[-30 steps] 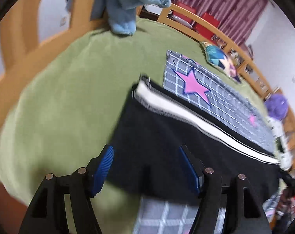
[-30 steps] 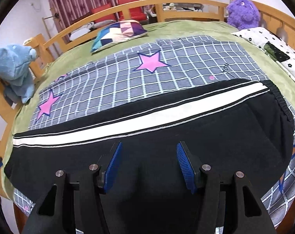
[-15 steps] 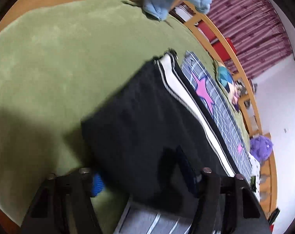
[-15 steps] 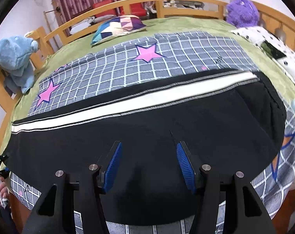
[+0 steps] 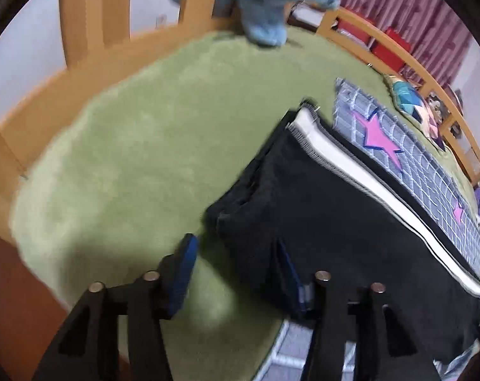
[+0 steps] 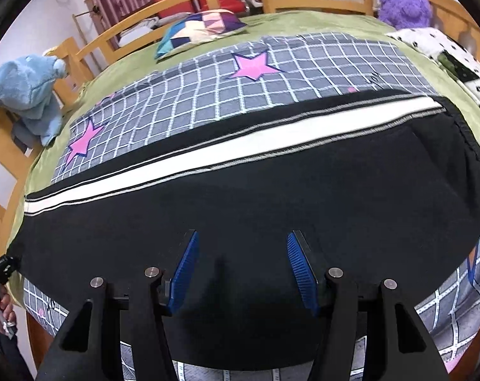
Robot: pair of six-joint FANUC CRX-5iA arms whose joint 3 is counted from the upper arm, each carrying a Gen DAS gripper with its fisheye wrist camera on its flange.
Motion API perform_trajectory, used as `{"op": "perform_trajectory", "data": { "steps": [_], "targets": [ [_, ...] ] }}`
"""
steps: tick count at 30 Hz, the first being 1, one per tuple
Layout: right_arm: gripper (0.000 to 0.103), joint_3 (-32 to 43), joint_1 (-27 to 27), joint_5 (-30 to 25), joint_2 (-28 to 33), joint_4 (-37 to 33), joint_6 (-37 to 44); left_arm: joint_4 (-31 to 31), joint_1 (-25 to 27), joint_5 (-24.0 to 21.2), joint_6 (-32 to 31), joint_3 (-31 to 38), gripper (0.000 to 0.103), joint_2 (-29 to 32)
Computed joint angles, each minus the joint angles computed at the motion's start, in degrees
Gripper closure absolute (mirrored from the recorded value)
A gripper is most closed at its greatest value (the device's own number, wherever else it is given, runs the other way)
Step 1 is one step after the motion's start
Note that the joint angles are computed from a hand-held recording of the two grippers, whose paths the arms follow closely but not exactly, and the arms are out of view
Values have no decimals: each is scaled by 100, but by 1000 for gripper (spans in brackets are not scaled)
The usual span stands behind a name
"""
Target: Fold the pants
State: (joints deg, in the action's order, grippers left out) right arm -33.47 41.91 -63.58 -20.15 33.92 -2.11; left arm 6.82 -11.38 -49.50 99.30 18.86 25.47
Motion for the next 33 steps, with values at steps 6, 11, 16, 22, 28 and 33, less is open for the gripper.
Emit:
{"op": "perform_trajectory", "data": {
  "steps": [6, 11, 16, 22, 28, 33],
  "targets": [
    [46, -68, -21, 411, 35, 20, 28, 1457, -251, 687, -1780, -768, 28, -526],
    [46, -209, 34, 625, -12, 4, -51, 103, -817, 69, -813, 176, 28, 241],
    [46, -197, 196, 83, 86, -112, 312, -1353, -825, -375, 414, 704, 27, 360],
    [46, -308, -103, 320, -28, -113, 527, -957, -663, -160, 106, 871, 29, 309],
    [45, 181, -900, 1064, 688, 462, 1674, -554, -816, -618, -345, 1986, 28, 1021],
    [41, 942, -1837, 1657, 1390, -44, 3438, -457, -892, -1062, -565, 2993, 28, 1580]
  ]
}}
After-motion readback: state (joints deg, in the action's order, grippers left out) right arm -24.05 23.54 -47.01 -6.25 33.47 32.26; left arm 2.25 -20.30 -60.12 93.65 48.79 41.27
